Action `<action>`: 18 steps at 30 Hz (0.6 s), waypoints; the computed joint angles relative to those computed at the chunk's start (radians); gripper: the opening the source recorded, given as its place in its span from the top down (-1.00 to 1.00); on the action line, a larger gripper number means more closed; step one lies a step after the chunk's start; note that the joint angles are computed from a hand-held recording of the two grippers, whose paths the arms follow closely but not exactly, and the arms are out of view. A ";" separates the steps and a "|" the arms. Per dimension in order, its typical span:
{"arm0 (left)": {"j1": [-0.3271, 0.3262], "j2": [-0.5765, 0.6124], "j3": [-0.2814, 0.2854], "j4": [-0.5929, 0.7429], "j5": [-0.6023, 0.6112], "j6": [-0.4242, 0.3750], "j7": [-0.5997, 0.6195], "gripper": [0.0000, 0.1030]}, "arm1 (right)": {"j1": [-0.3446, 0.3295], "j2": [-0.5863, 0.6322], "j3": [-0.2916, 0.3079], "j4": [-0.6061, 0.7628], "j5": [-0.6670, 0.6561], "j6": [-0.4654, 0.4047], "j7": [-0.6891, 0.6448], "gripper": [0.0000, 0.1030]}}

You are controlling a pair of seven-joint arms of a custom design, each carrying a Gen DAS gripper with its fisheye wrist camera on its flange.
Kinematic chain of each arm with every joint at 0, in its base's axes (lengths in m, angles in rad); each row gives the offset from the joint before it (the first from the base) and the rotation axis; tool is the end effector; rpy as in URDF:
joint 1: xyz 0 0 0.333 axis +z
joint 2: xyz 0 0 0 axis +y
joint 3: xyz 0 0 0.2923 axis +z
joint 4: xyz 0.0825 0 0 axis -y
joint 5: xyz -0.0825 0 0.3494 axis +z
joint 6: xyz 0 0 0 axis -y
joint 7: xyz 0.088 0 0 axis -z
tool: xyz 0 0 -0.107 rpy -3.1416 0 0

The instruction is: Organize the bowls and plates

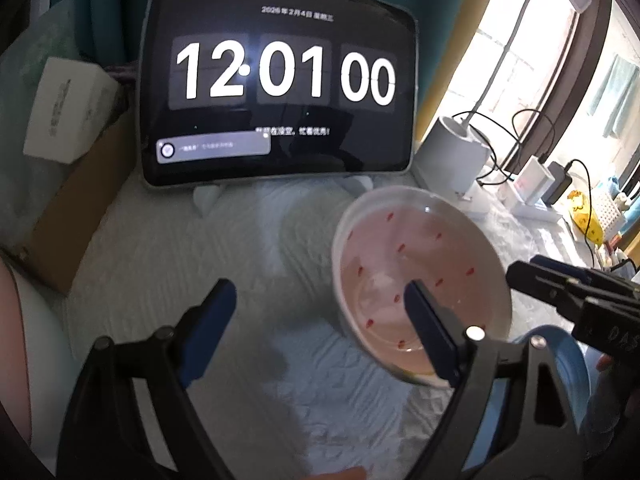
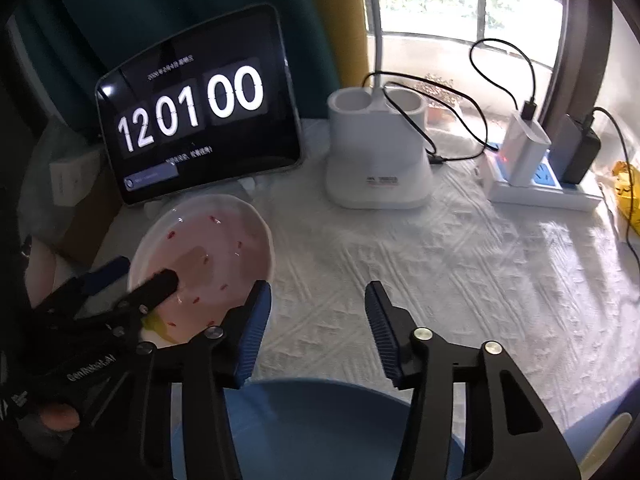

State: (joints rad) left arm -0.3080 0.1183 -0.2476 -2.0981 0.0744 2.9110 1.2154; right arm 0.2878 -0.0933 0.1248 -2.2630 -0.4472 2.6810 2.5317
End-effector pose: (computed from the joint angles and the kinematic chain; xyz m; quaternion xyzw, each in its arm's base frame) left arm 0.4932 -0.3066 0.4453 -0.5748 0.7433 -0.3215 0.1175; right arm 0.4682 0.2209 0.4496 -0.6082 0.7397 -0.1745 0.2292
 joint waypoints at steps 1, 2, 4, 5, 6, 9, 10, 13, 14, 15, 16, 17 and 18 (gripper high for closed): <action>0.003 0.001 -0.003 0.001 -0.010 -0.003 0.008 -0.65 | 0.001 0.002 -0.001 0.000 0.003 0.007 -0.003 0.01; 0.006 0.001 -0.007 0.001 -0.026 -0.004 0.021 -0.63 | 0.001 0.004 -0.003 0.000 0.010 0.013 -0.009 0.04; 0.010 0.005 -0.013 0.003 -0.047 -0.009 0.045 -0.55 | 0.004 0.014 -0.002 0.008 0.015 0.017 -0.019 0.09; 0.014 0.007 -0.019 0.006 -0.067 -0.016 0.065 -0.50 | 0.006 0.018 -0.002 0.010 0.018 0.020 -0.027 0.13; 0.016 0.009 -0.023 0.008 -0.083 -0.021 0.080 -0.48 | 0.011 0.027 -0.003 0.014 0.031 0.025 -0.045 0.16; 0.028 0.013 -0.044 0.009 -0.159 -0.030 0.166 -0.32 | 0.020 0.046 -0.008 0.022 0.068 0.036 -0.080 0.28; 0.021 0.012 -0.038 0.008 -0.150 -0.031 0.161 -0.21 | 0.022 0.054 -0.011 0.023 0.085 0.047 -0.091 0.28; 0.017 0.009 -0.038 0.004 -0.169 -0.028 0.185 -0.03 | 0.027 0.068 -0.016 0.030 0.111 0.058 -0.106 0.34; 0.018 0.008 -0.041 0.002 -0.183 -0.025 0.197 0.05 | 0.029 0.073 -0.018 0.033 0.123 0.061 -0.117 0.39; 0.023 0.008 -0.048 0.001 -0.210 -0.023 0.222 0.10 | 0.032 0.080 -0.020 0.037 0.147 0.066 -0.137 0.46; 0.029 0.007 -0.057 -0.001 -0.243 -0.023 0.255 0.19 | 0.034 0.083 -0.021 0.039 0.162 0.070 -0.149 0.48; 0.028 0.005 -0.059 -0.003 -0.258 -0.021 0.272 0.24 | 0.035 0.087 -0.022 0.042 0.176 0.075 -0.160 0.53; 0.025 0.006 -0.059 -0.001 -0.267 -0.020 0.279 0.27 | 0.037 0.094 -0.023 0.042 0.203 0.085 -0.178 0.58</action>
State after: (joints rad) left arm -0.2826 0.1244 -0.3068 -2.0995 -0.1925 2.8912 1.4948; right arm 0.3247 0.0008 0.1017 -2.2206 -0.2445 2.7660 2.3540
